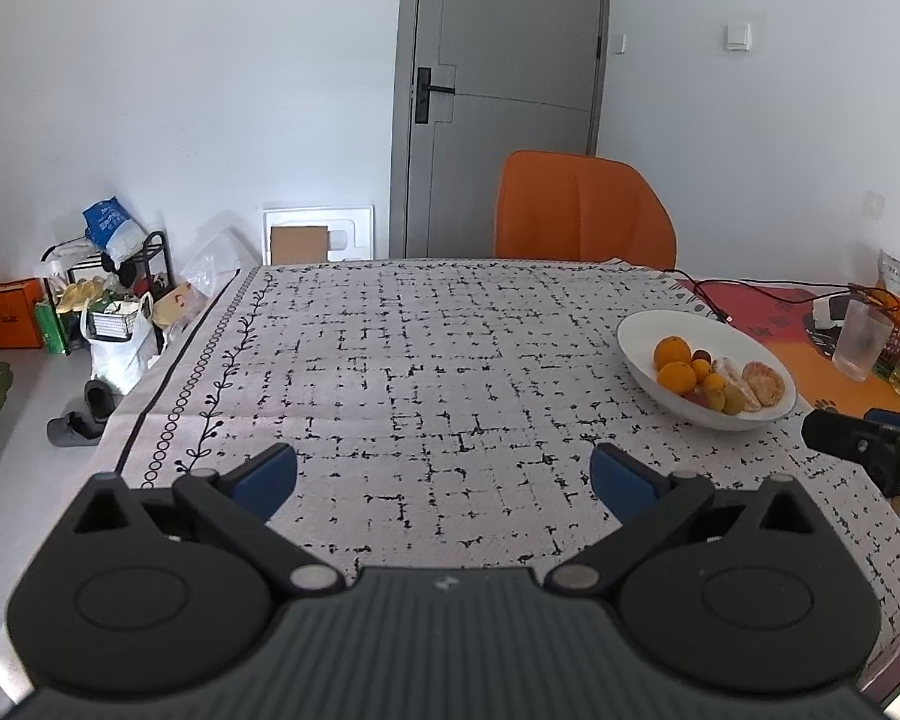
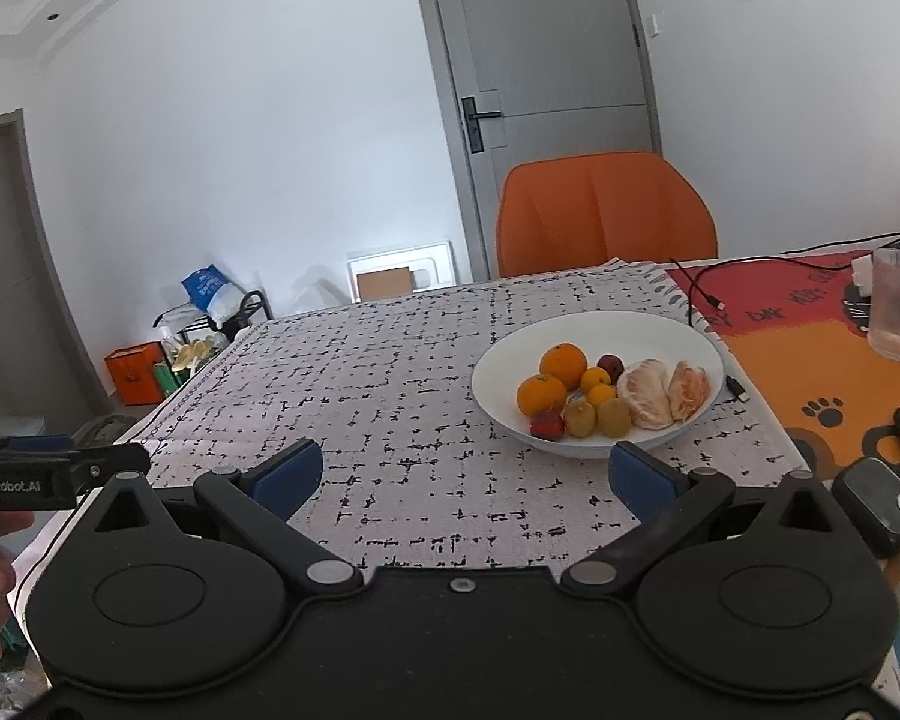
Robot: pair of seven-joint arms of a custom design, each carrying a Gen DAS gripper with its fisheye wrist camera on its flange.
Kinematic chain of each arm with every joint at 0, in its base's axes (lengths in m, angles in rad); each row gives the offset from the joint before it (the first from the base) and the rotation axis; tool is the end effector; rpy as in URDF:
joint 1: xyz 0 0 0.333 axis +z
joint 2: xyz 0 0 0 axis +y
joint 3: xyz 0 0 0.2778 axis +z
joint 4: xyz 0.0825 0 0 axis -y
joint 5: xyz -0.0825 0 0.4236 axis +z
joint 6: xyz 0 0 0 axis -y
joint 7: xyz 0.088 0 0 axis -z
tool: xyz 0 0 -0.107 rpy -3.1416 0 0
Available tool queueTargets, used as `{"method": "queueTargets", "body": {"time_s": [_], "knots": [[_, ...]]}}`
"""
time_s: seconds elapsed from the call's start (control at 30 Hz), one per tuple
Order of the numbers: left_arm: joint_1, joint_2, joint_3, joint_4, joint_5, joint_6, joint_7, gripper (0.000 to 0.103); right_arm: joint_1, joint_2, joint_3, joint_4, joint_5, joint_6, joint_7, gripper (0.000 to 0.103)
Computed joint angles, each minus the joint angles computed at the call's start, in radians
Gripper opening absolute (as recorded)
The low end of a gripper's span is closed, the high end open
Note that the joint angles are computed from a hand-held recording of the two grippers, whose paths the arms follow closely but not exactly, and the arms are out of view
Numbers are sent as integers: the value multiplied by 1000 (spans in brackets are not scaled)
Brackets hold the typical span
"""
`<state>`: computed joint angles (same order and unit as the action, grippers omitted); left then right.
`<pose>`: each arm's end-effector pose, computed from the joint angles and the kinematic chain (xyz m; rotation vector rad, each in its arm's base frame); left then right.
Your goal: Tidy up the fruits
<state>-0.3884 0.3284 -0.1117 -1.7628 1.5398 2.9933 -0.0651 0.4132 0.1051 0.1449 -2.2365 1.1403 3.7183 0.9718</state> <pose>0.5659 -0.3840 0.3770 -1.3876 1.8649 -1.1185 0.5228 0.1836 0.3739 -1.3173 1.6644 -0.8493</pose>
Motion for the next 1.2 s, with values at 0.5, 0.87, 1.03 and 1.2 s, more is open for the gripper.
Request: {"method": "queueTargets", "body": {"time_s": [0.5,0.87,1.03,1.2], "knots": [[52,-71,-33,-81,152,-16,-174,103,6,-34,6,-61,-91,-5,83,103],[58,-64,-42,-79,150,-15,-153,103,13,-12,3,-45,-70,-9,70,103],[56,-59,-42,-74,138,-16,-137,103,12,-7,3,-48,-76,1,83,103],[55,-56,-39,-73,141,-12,-139,103,10,-3,3,-44,-72,0,81,103]]}}
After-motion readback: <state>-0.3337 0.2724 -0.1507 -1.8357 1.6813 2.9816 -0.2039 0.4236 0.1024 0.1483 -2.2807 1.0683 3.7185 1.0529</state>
